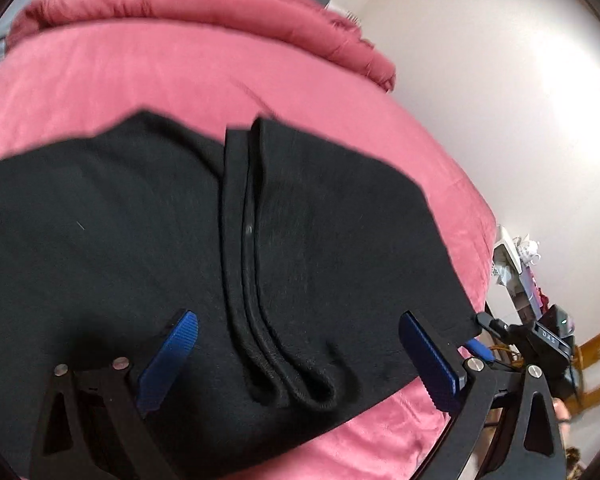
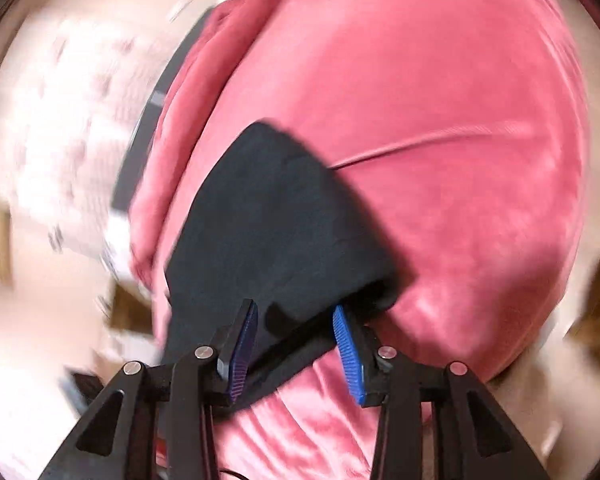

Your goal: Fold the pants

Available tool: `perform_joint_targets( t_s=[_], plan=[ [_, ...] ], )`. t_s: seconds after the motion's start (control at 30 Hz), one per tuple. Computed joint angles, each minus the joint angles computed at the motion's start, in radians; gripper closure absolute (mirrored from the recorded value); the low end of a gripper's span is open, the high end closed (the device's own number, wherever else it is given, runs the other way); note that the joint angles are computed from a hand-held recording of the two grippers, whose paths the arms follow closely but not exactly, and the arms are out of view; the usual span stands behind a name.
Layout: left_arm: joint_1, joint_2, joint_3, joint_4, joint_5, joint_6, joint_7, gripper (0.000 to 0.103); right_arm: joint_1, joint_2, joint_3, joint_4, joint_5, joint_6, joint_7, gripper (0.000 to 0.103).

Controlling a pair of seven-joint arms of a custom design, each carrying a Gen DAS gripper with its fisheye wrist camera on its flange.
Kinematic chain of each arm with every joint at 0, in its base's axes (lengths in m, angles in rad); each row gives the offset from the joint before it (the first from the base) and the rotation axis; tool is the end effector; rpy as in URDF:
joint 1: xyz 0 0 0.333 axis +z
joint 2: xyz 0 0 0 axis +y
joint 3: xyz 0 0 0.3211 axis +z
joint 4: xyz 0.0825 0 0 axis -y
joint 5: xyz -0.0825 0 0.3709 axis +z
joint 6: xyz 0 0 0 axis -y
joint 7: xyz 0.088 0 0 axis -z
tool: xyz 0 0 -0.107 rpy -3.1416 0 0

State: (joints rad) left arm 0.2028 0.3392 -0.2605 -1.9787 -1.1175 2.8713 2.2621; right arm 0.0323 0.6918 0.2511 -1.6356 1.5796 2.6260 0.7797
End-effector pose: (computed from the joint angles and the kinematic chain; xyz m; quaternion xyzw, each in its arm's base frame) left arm 0.6239 0.0252 0.3511 -0.7468 0.5456 -0.3764 0.0545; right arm 0.6796 0.1466 0.2473 -0.4796 0.7206 0.1820 0.4665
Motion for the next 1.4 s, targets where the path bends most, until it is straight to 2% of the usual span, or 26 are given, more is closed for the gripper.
perform_joint_targets(
  t_s=[0.03, 0.07, 0.1, 0.17, 0.23, 0.27, 0.3, 0.4, 0.5, 0.57, 0.6, 0.63, 0.67, 0.7, 0.73, 0.77, 0.8, 0.87, 0.97, 1.07, 1.13, 1.2, 1.23, 1.27, 1.33, 1.4],
  plan=[
    [0.009, 0.012, -0.009, 0.016, -0.018, -0.024, 0.009, 0.006, -0.017, 0.023, 0.009, 0.014, 0.042, -0.01, 0.011, 0.063],
    [0.021, 0.02, -0.022, 0.024, -0.052, -0.045, 0.042, 0.024, -0.029, 0.034, 0.016, 0.017, 0.073, -0.027, 0.006, 0.063],
    [0.004, 0.029, -0.009, 0.03, -0.016, -0.046, 0.01, 0.053, -0.045, 0.048, 0.019, 0.027, 0.096, -0.058, 0.009, 0.063],
    [-0.079, 0.039, 0.06, 0.023, 0.18, 0.005, -0.153, 0.082, -0.029, 0.073, 0.01, 0.054, 0.097, -0.052, 0.049, 0.069],
    [-0.045, 0.03, 0.032, 0.023, 0.188, -0.017, -0.157, 0.087, -0.015, 0.09, 0.003, 0.084, 0.057, -0.047, 0.107, 0.083],
    [-0.024, 0.019, 0.017, 0.022, 0.181, -0.036, -0.155, 0.09, -0.021, 0.089, 0.007, 0.091, 0.054, -0.049, 0.104, 0.085],
    [-0.009, -0.003, 0.006, 0.017, 0.172, -0.059, -0.15, 0.09, -0.032, 0.086, 0.014, 0.096, 0.067, -0.051, 0.071, 0.087],
    [-0.018, -0.069, 0.016, -0.021, 0.185, -0.052, -0.157, 0.092, -0.018, 0.032, 0.013, 0.067, 0.071, -0.021, -0.055, 0.088],
    [-0.044, -0.085, 0.046, -0.051, 0.224, -0.052, -0.22, 0.092, -0.012, 0.009, 0.006, 0.051, 0.068, -0.024, -0.076, 0.088],
    [-0.108, -0.048, 0.119, -0.059, 0.429, -0.057, -0.39, 0.091, 0.011, 0.026, -0.022, 0.058, -0.006, 0.0, 0.0, 0.088],
    [-0.122, -0.025, 0.133, -0.061, 0.496, -0.052, -0.431, 0.087, 0.022, 0.037, -0.041, 0.059, -0.076, 0.013, 0.069, 0.088],
    [-0.11, -0.021, 0.111, -0.079, 0.494, -0.004, -0.42, 0.085, 0.02, 0.051, -0.044, 0.06, -0.111, 0.008, 0.115, 0.088],
    [-0.069, -0.028, 0.055, -0.1, 0.43, 0.05, -0.361, 0.085, -0.016, 0.064, -0.013, 0.056, -0.075, -0.006, 0.106, 0.089],
    [-0.048, -0.037, 0.024, -0.119, 0.4, 0.082, -0.333, 0.078, -0.029, 0.073, 0.002, 0.064, -0.063, -0.012, 0.106, 0.089],
    [-0.05, -0.049, 0.028, -0.14, 0.422, 0.094, -0.344, 0.073, -0.041, 0.069, 0.007, 0.058, -0.068, -0.023, 0.117, 0.087],
    [-0.049, -0.057, 0.027, -0.155, 0.438, 0.104, -0.344, 0.069, -0.043, 0.06, 0.005, 0.052, -0.092, -0.031, 0.136, 0.086],
    [-0.019, -0.06, -0.004, -0.159, 0.407, 0.105, -0.308, 0.069, -0.039, 0.048, -0.002, 0.046, -0.13, -0.036, 0.152, 0.083],
    [0.041, -0.066, -0.059, -0.161, 0.295, 0.086, -0.232, 0.068, -0.021, 0.015, -0.018, 0.023, -0.211, -0.013, 0.178, 0.081],
    [0.09, -0.083, -0.092, -0.173, 0.095, 0.055, -0.108, 0.067, 0.001, -0.059, -0.018, -0.055, -0.257, 0.093, 0.154, 0.077],
    [0.078, -0.095, -0.081, -0.184, 0.017, 0.052, -0.023, 0.067, 0.036, -0.123, -0.011, -0.125, -0.27, 0.251, 0.089, 0.077],
    [0.043, -0.106, -0.06, -0.2, 0.023, 0.069, -0.009, 0.068, 0.068, -0.147, 0.007, -0.145, -0.292, 0.391, -0.003, 0.074],
    [0.012, -0.104, -0.036, -0.191, 0.035, 0.068, 0.0, 0.078, 0.107, -0.148, 0.009, -0.134, -0.382, 0.47, -0.025, 0.074],
    [-0.014, -0.11, -0.016, -0.195, 0.07, 0.073, -0.022, 0.08, 0.124, -0.138, -0.004, -0.115, -0.441, 0.466, -0.003, 0.074],
    [-0.029, -0.117, -0.007, -0.197, 0.078, 0.069, -0.029, 0.091, 0.127, -0.127, 0.0, -0.093, -0.492, 0.444, -0.007, 0.074],
    [-0.056, -0.139, 0.019, -0.201, 0.117, 0.055, -0.076, 0.092, 0.179, -0.113, -0.051, -0.066, -0.614, 0.419, 0.084, 0.074],
    [-0.074, -0.166, 0.041, -0.217, 0.157, 0.06, -0.098, 0.092, 0.165, -0.067, -0.021, 0.009, -0.662, 0.367, 0.079, 0.074]
  ],
)
